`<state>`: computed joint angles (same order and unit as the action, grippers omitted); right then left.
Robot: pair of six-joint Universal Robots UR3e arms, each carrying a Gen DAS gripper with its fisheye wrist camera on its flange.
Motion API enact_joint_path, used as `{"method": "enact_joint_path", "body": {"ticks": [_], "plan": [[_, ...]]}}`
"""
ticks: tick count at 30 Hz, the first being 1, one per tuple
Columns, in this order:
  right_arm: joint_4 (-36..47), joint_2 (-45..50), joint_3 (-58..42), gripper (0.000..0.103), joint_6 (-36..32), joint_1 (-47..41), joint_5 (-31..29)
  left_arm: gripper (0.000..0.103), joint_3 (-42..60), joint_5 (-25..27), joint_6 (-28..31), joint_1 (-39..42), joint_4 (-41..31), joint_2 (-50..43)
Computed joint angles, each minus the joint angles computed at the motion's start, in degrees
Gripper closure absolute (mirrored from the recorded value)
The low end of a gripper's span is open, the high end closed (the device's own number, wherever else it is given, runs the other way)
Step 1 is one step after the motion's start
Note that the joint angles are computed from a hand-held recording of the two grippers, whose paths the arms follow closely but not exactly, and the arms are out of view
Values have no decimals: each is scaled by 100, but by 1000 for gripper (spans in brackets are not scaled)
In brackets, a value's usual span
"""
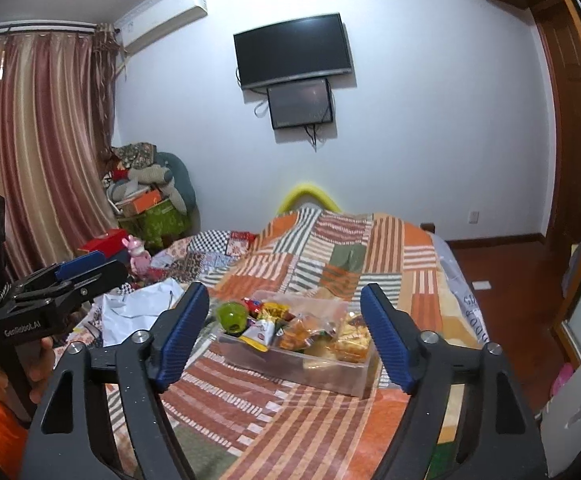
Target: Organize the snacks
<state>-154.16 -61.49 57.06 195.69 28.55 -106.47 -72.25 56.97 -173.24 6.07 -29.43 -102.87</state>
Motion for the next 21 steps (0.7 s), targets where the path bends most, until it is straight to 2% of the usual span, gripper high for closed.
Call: {"method": "enact_joint_path", "body": {"ticks": [4,10,18,21], "plan": [[-103,2,-4,19,-2,134,-182,10,-388,68,-127,-17,355,303],[-181,13,11,17,35,214,-325,9,-657,159,-128,-85,537,533],[-392,15,126,2,15,438,-800,3,-907,219,-203,-69,803,656],[-365,60,65,0,21,502,-974,2,-967,236,-265,-65,878,673]]}}
